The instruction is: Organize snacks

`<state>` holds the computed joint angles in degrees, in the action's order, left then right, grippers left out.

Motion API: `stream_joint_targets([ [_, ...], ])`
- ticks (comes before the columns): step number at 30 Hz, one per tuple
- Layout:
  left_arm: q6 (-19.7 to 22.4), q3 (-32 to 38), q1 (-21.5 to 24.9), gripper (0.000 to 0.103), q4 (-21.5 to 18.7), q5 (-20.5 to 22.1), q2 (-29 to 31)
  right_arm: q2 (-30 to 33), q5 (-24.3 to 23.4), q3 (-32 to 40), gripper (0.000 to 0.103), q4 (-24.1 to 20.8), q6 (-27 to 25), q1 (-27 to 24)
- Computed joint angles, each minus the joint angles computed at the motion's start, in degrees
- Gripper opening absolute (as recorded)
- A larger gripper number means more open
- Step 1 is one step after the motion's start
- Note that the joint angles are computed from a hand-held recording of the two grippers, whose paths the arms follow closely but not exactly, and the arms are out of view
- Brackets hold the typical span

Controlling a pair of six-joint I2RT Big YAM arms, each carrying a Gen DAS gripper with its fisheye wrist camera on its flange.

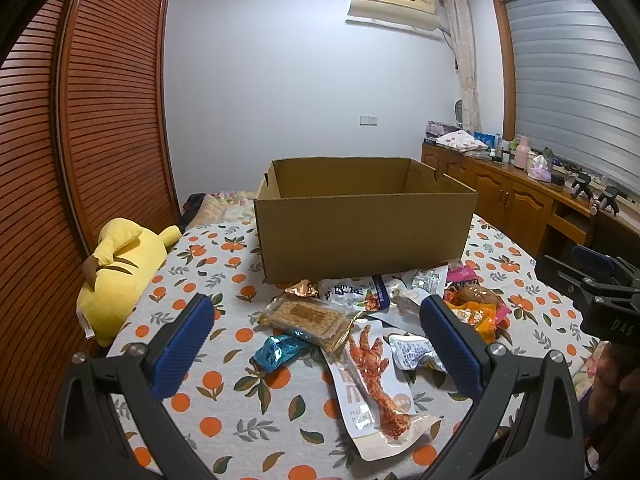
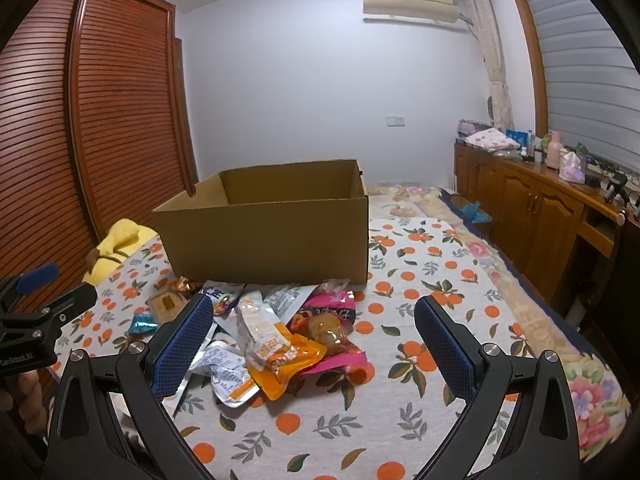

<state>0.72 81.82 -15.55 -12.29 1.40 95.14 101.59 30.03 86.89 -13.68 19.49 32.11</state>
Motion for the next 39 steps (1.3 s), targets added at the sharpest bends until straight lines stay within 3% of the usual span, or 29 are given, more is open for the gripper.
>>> stream_joint_targets([
  [14,0.04,3.81,1.34,0.102,-7.47,5.62,4.74,2.37,-5.51,1.41,0.102,-2.94,-0.95,-1.14],
  [24,1.48,12.9,1.63,0.092,-20.36,14.57,11.3,5.21,-14.52,5.54,0.097,-7.77,-4.88,-3.06],
  [28,1.91,17.05,1.64,0.085,-25.22,16.08,13.92,6.25,-18.11,7.53,0.087,-9.84,-5.96,-3.59],
  [30,1.95,19.76,1.74,0.076,-28.5,16.61,15.63,6.71,-18.71,8.44,0.085,-10.46,-6.74,-3.53],
  [33,2.23,22.52,1.81,0.074,-32.11,17.38,17.65,7.84,-19.78,10.58,0.08,-11.85,-8.29,-3.55],
  [39,5.42,24.1,1.7,0.071,-34.36,14.95,18.84,11.67,-22.19,17.48,0.068,-17.13,-11.66,-3.61],
])
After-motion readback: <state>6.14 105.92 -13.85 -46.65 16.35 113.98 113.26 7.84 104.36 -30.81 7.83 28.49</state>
